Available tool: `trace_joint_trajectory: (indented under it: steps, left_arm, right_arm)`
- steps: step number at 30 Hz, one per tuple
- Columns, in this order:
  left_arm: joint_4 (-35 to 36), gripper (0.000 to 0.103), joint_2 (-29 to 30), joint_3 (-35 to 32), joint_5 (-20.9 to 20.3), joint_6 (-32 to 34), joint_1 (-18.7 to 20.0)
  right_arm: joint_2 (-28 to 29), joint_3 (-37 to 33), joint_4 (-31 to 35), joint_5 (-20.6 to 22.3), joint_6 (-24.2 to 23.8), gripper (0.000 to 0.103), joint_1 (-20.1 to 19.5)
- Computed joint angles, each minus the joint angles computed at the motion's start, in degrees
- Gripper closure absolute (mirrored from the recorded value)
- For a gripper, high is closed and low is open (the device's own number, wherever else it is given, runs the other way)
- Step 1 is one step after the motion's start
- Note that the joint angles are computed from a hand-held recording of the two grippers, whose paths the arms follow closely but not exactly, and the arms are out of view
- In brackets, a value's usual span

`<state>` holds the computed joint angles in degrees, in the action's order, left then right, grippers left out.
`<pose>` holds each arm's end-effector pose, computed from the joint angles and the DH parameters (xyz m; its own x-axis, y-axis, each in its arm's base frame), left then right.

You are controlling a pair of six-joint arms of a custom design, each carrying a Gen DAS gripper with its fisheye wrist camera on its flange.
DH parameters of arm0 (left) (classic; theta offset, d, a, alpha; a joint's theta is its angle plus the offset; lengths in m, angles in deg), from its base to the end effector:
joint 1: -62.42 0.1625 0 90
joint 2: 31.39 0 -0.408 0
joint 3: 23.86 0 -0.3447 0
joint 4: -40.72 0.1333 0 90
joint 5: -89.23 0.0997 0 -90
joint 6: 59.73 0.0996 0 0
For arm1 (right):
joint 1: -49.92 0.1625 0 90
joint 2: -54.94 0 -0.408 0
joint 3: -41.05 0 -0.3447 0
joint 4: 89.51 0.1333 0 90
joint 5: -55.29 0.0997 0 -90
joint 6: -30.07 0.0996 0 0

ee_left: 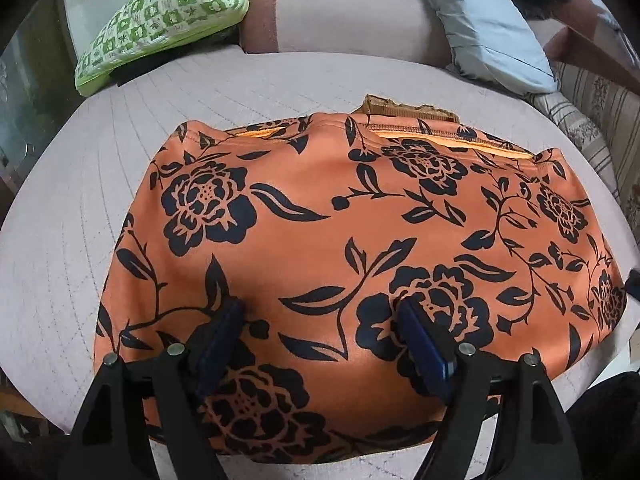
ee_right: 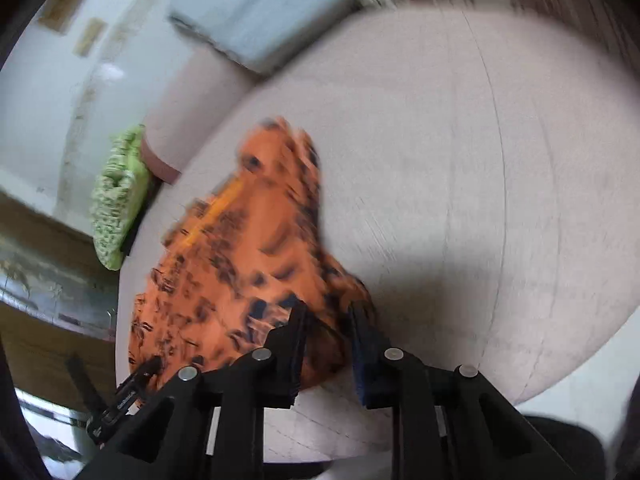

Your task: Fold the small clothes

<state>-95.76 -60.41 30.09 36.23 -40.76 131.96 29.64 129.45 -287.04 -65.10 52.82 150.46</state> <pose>-0.0956 -0.8089 0.1778 -0.6750 0.3514 -0.6487 0.5758 0.8007 -0.1654 0.2015 -0.6299 0.0379 -0.8923 0.4471 0.0624 0.2325 0.5738 -0.7853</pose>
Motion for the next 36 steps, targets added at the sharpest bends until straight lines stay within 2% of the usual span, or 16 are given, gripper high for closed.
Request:
trace_joint_trajectory:
  steps: [1,2,3,5,8,15,16,17,20,23,25,28,29,30,33,36]
  left_arm:
    - [-0.1,0.023,-0.1,0.1,0.0,0.2,0.0]
    - [-0.2,0.023,-0.2,0.3,-0.1,0.3,0.0]
    - [-0.2,0.023,-0.4,0.5,-0.2,0.1,0.0]
    - [0.4,0.023,-0.1,-0.1,-0.4,0.0,0.0]
    - [0.5,0.023,-0.1,-0.1,-0.4,-0.1,0.0]
    - [0.0,0.021,-0.3,0.4,-0.4,0.3,0.1]
    - [0.0,0.021,-0.3,0.4,-0.4,0.3,0.1]
    - [0.0,0.021,-0.4,0.5,-0.4,0.4,0.1]
    - [0.5,0.021,-0.2,0.0,-0.8,0.6,0.2]
    - [0.2,0.020,-0.1,0.0,-0.7,0.7,0.2]
    - [-0.4,0.019,0.0,0.3,-0.2,1.0,0.1]
    - [0.2,0.019,-0.2,0.1,-1.1,1.1,0.3]
    - [0.4,0.019,-0.2,-0.1,-1.3,1.0,0.3]
    - [0.4,0.019,-0.2,-0.1,-1.3,1.2,0.3]
    - [-0.2,0.019,-0.2,0.3,-0.9,1.4,0.2]
    - [-0.7,0.019,-0.2,0.6,-0.7,1.6,0.1]
  right_arm:
    - [-0.9,0.5,0.6,-0.5,-0.1,0.065,0.4]
    - [-1.5,0.1,1.8,-1.5,-0.6,0.029,0.7]
    - [-1.5,-0.8,2.0,-2.6,-1.6,0.016,0.9]
    - [-1.2,-3.1,2.0,-2.9,-4.3,0.016,0.9]
    - [-1.3,-7.1,8.0,4.0,-4.2,0.017,-1.1]
    - [1.6,-16.6,22.1,12.2,-6.5,0.019,-4.7]
    - [2.4,-18.9,25.6,11.9,-6.7,0.023,-4.6]
    - [3.1,-20.2,27.5,12.2,-7.6,0.043,-4.7]
    - [3.5,-20.9,29.0,10.1,-8.1,0.076,-4.1]
    - [2.6,-19.0,25.2,4.4,-9.6,0.083,-2.6]
    - [2.6,-19.2,26.6,1.5,-9.5,0.083,-2.8]
    - [1.6,-18.0,28.5,6.0,-6.6,0.076,-4.5]
    - [1.2,-17.3,26.5,5.4,-7.1,0.058,-4.1]
    - [0.7,-16.4,23.7,4.6,-7.5,0.028,-3.6]
    - [0.7,-16.0,15.6,2.6,-10.2,0.024,-2.0]
    - [0.3,-16.7,14.4,10.6,-11.1,0.024,-2.8]
